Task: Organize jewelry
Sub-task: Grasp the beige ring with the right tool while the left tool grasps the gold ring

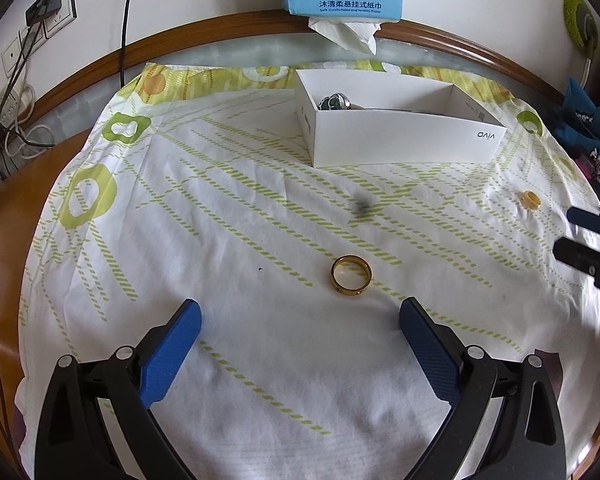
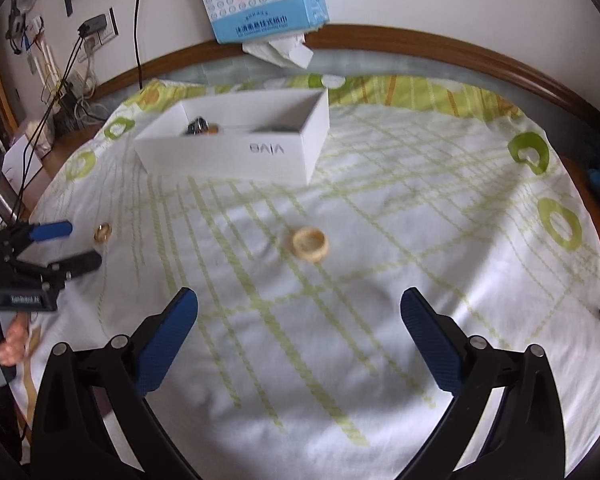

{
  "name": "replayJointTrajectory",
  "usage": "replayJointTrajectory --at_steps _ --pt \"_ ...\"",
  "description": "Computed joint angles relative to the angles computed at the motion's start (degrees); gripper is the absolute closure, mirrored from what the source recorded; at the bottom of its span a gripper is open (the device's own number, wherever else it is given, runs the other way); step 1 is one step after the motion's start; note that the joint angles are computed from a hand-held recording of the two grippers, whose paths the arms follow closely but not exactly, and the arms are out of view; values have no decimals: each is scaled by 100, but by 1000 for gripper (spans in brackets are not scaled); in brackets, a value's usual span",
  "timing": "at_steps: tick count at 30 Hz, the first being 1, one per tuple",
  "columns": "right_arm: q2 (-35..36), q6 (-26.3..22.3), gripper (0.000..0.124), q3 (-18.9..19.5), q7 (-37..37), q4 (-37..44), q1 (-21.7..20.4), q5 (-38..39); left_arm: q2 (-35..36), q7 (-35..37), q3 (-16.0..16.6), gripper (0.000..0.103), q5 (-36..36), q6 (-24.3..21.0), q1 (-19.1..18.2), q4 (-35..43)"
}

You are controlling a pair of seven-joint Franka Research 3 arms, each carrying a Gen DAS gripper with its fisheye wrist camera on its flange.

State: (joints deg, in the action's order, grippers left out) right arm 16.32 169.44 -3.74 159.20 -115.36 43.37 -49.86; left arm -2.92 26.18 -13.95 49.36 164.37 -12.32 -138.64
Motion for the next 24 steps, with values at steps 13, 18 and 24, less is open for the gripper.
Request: replayJointTrajectory --at_steps 13,18,24 --pt "336 -201 89 51 -523 470 -94 236 5 -80 1 5 78 -6 -3 1" --pt "350 -251 102 -75 -689 489 92 320 7 -84 1 5 83 -8 -4 4" --pt "385 -81 102 208 -1458 440 -48 876 4 -71 -2 5 64 -19 -10 6"
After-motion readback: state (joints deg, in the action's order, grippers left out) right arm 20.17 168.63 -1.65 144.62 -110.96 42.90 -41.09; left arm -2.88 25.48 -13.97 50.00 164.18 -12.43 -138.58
